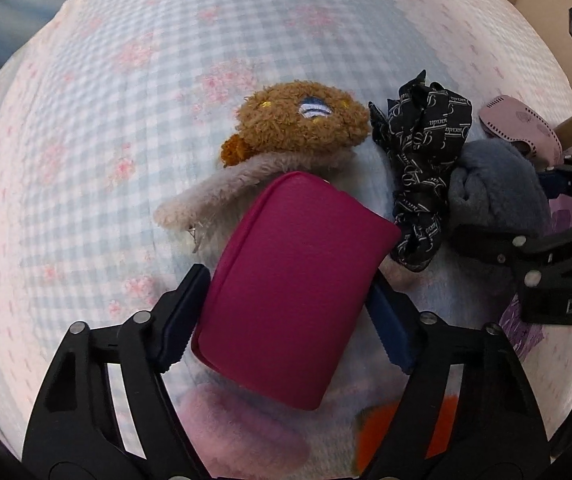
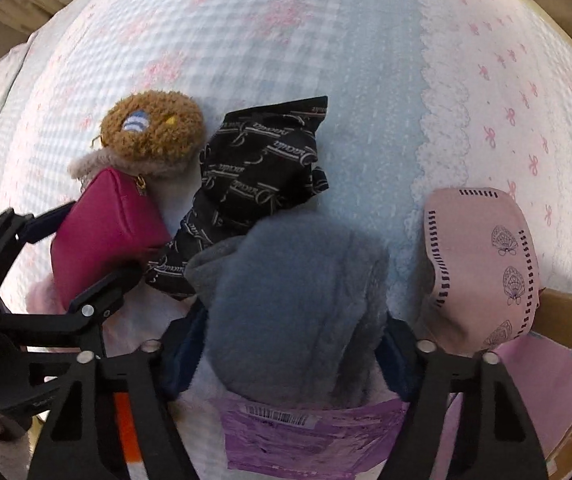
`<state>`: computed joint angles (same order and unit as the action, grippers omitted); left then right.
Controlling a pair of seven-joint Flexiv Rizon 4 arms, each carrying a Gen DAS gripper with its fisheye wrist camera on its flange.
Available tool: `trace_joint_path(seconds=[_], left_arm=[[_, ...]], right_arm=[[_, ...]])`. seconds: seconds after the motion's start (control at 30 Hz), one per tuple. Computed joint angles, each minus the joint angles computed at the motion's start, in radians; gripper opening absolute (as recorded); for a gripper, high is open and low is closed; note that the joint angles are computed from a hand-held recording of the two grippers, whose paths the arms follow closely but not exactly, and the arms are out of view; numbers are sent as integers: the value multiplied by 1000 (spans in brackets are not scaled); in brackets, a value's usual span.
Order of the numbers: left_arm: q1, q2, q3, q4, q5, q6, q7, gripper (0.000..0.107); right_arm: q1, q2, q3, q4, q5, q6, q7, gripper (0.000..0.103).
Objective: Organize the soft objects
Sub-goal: 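Grasp the magenta pouch with the left tool while the right tool grasps the grey sock, then carry the magenta pouch and grey sock over the cardboard box with both tools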
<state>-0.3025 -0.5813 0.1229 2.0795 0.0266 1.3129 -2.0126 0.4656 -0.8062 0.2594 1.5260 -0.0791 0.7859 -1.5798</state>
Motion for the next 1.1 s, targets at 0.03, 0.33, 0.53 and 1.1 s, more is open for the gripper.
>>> trace_joint_path(seconds=[0.03, 0.33, 0.53, 1.1], left_arm=[[0, 2, 3, -1, 1, -6, 0, 73], [-29, 58, 37, 2, 56, -39, -44, 48], [-52, 139, 59, 24, 129, -56, -119, 44], [-61, 579, -54, 5, 399, -347, -451, 43]], right_arm=[[-6, 3, 3, 3, 8, 2, 0, 59], [-40, 53, 12, 49, 43, 43, 6, 43], [-64, 126, 15, 107, 61, 103, 9, 43], [-64, 513, 52, 348, 132, 192, 117, 43]])
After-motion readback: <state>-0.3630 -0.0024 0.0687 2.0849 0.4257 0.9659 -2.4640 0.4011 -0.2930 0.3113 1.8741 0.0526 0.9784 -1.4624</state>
